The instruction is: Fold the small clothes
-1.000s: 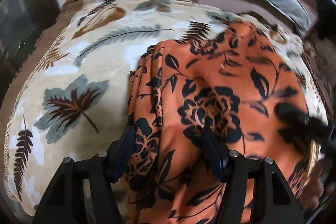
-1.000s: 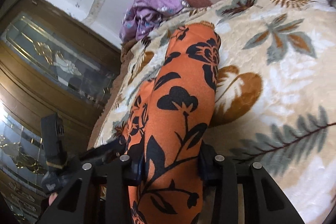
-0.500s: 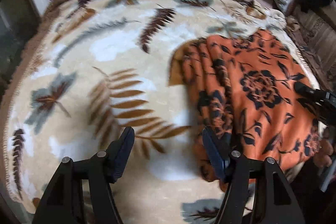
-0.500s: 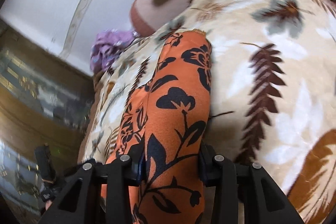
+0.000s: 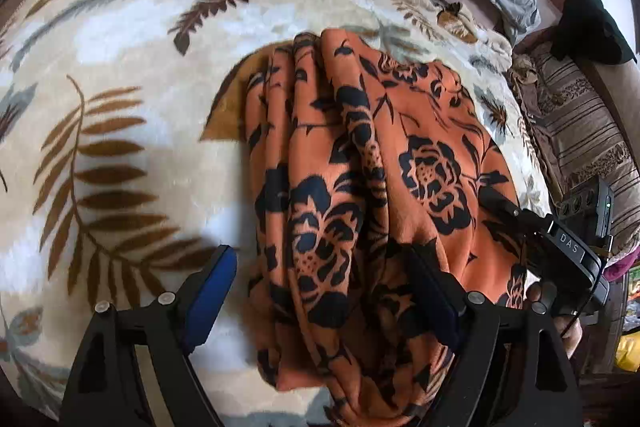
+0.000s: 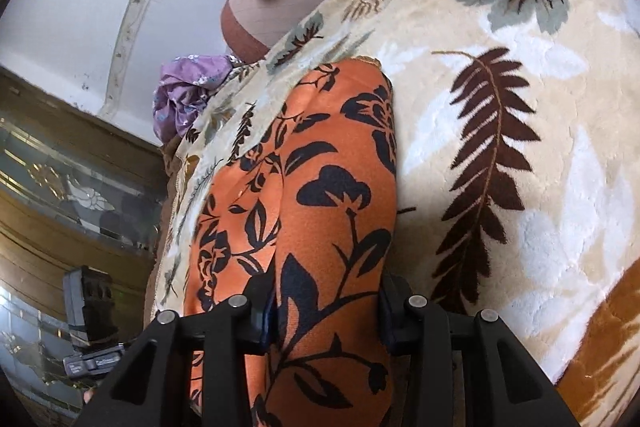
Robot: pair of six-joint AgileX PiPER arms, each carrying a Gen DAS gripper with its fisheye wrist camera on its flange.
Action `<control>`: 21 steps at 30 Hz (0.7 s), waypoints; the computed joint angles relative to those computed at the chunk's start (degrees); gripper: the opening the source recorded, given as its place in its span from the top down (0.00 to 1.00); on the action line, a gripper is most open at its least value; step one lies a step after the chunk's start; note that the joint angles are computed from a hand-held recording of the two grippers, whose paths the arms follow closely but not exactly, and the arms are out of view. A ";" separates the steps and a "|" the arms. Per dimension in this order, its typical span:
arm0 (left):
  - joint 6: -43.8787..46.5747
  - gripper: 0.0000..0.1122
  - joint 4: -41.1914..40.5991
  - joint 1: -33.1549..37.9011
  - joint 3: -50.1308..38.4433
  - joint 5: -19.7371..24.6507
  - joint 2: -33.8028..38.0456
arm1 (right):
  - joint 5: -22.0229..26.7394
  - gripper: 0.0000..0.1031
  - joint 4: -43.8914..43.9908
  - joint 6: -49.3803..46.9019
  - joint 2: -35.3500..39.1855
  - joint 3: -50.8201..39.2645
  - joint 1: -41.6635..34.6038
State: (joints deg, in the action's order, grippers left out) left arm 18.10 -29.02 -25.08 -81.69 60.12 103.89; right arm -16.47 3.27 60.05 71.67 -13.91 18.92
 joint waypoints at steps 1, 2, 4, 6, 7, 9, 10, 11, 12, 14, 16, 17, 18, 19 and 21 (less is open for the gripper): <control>-0.81 0.23 0.71 -0.57 0.05 -0.28 0.26 | -0.31 0.60 -1.05 0.88 0.38 -0.02 -0.18; -1.16 0.23 -0.01 -0.56 -0.18 0.49 0.93 | 0.12 0.60 0.19 -0.53 0.90 -0.51 0.12; -2.57 0.23 -0.94 0.00 -0.65 1.43 1.09 | 0.38 0.60 4.03 -4.22 1.12 -0.55 1.11; -2.41 0.23 -3.23 1.78 0.94 -0.05 -1.18 | -0.15 0.60 2.37 -2.51 0.83 -0.11 0.86; -2.40 0.23 -3.84 2.38 1.37 -0.23 -2.04 | -0.30 0.60 1.65 -1.88 0.80 0.02 0.74; -0.37 0.23 -7.10 4.07 2.00 1.28 -3.72 | -0.15 0.60 1.65 -2.18 0.95 -0.17 0.70; 0.48 0.23 -8.24 4.50 2.30 1.52 -4.32 | -0.13 0.60 1.66 -2.21 0.97 -0.21 0.69; 0.87 0.23 -8.68 4.43 2.77 1.23 -5.06 | -0.22 0.60 0.90 -1.50 1.15 -0.31 0.49; 0.08 0.23 -7.16 3.55 2.60 0.88 -5.23 | -0.38 0.60 0.44 -1.01 1.23 -0.27 0.39; -3.25 0.23 -3.27 0.50 0.14 0.39 -2.70 | -0.61 0.60 1.00 -1.30 1.23 -0.14 0.59; -4.36 0.23 -1.54 -1.12 -1.55 1.52 0.56 | -0.76 0.60 1.67 -1.81 1.19 -0.01 0.86; -5.12 0.23 0.07 -2.13 -2.09 1.39 1.94 | -0.76 0.60 1.67 -1.81 1.19 -0.01 0.86; -5.73 0.22 2.01 -3.39 -1.69 0.13 2.27 | -0.74 0.60 1.43 -1.69 1.15 -0.02 0.86; -5.06 0.19 2.43 -4.15 -0.87 -1.36 2.20 | -0.70 0.60 1.20 -1.60 1.17 -0.04 0.81; -4.68 0.19 1.12 -4.04 -0.04 -2.38 2.12 | -0.85 0.60 0.52 -1.15 1.27 0.00 0.61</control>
State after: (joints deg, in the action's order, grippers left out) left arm 13.42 -27.90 -29.12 -81.73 57.74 106.01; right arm -17.31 3.78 58.90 72.94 -13.91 19.53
